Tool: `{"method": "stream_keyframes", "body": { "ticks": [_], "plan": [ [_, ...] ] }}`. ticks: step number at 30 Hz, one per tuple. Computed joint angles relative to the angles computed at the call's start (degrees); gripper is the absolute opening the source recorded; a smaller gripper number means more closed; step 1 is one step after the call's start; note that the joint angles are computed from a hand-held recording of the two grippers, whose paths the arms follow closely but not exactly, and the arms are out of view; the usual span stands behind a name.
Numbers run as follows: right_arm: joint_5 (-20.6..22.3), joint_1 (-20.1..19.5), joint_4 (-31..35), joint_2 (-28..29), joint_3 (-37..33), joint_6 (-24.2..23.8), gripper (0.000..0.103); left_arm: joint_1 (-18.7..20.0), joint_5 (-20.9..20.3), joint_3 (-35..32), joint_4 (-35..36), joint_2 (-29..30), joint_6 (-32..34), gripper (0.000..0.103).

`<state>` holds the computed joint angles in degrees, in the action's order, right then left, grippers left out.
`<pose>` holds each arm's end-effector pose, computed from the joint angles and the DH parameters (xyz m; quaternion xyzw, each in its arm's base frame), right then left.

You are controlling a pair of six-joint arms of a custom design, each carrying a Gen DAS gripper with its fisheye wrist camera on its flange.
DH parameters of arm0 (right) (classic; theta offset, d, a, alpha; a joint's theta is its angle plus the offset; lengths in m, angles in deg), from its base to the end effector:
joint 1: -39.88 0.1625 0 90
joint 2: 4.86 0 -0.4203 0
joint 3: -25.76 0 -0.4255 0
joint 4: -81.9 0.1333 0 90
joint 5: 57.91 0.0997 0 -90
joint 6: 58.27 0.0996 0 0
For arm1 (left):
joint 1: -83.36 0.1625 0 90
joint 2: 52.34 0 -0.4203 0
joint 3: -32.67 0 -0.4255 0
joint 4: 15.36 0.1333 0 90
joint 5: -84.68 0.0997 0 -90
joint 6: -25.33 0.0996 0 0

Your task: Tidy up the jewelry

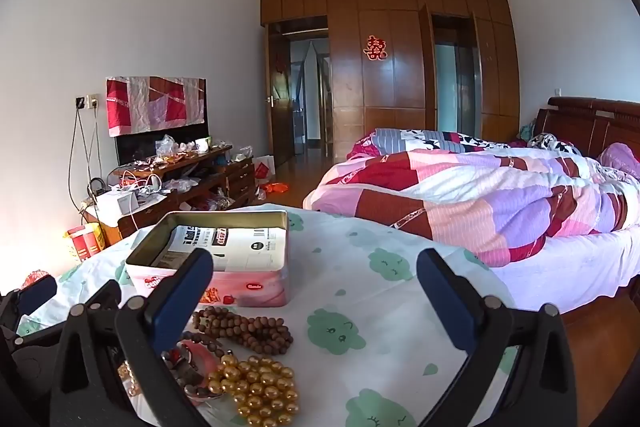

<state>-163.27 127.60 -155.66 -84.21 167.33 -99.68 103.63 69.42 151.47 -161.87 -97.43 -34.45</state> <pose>0.0917 -0.3838 0.2907 0.1587 -0.7169 0.5869 0.3411 -0.3929 -0.3896 -0.0028 0.1586 0.7750 -0.4921 0.3634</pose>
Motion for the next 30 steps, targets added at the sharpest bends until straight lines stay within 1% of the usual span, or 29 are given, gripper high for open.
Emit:
{"method": "stream_keyframes", "body": {
  "ticks": [1, 2, 5, 6, 7, 9, 11, 13, 30],
  "plan": [
    [0.41, -0.12, -0.50, 0.17, 0.02, -0.14, 0.103, -0.11, 0.14, -0.08, -1.27, 0.44, 0.94, 0.074],
    [0.42, -0.13, -0.50, 0.16, 0.03, 0.05, 0.103, -0.17, -0.05, 0.84, -4.08, 0.35, 1.23, 0.074],
    [0.26, -0.09, 0.03, -0.06, 0.07, 0.45, 0.103, -1.13, 0.55, 2.89, -6.48, -0.24, 1.16, 0.074],
    [0.32, -0.12, -0.03, -0.07, 0.11, 0.40, 0.103, -1.27, 0.78, 2.52, -5.47, -0.30, 0.82, 0.074],
    [0.36, -0.16, -0.11, -0.10, 0.14, 0.39, 0.103, -1.60, 1.40, 2.95, -6.64, -0.17, 1.30, 0.074],
    [0.00, -0.03, 0.07, 0.00, 0.01, 0.40, 0.103, -1.88, 2.07, 2.78, -6.23, 0.05, 0.81, 0.074],
    [0.10, -0.05, -0.06, -0.04, 0.09, 0.40, 0.103, -1.60, 1.89, 2.61, -7.27, 0.30, 1.67, 0.074],
    [0.23, -0.06, -0.36, -0.05, 0.21, 0.32, 0.103, -1.55, 1.82, 2.68, -6.21, 0.03, 0.57, 0.074],
    [0.24, -0.13, -0.17, -0.04, 0.11, 0.53, 0.103, -2.17, 2.44, 2.96, -5.89, 0.22, 0.30, 0.074]
  ]
}}
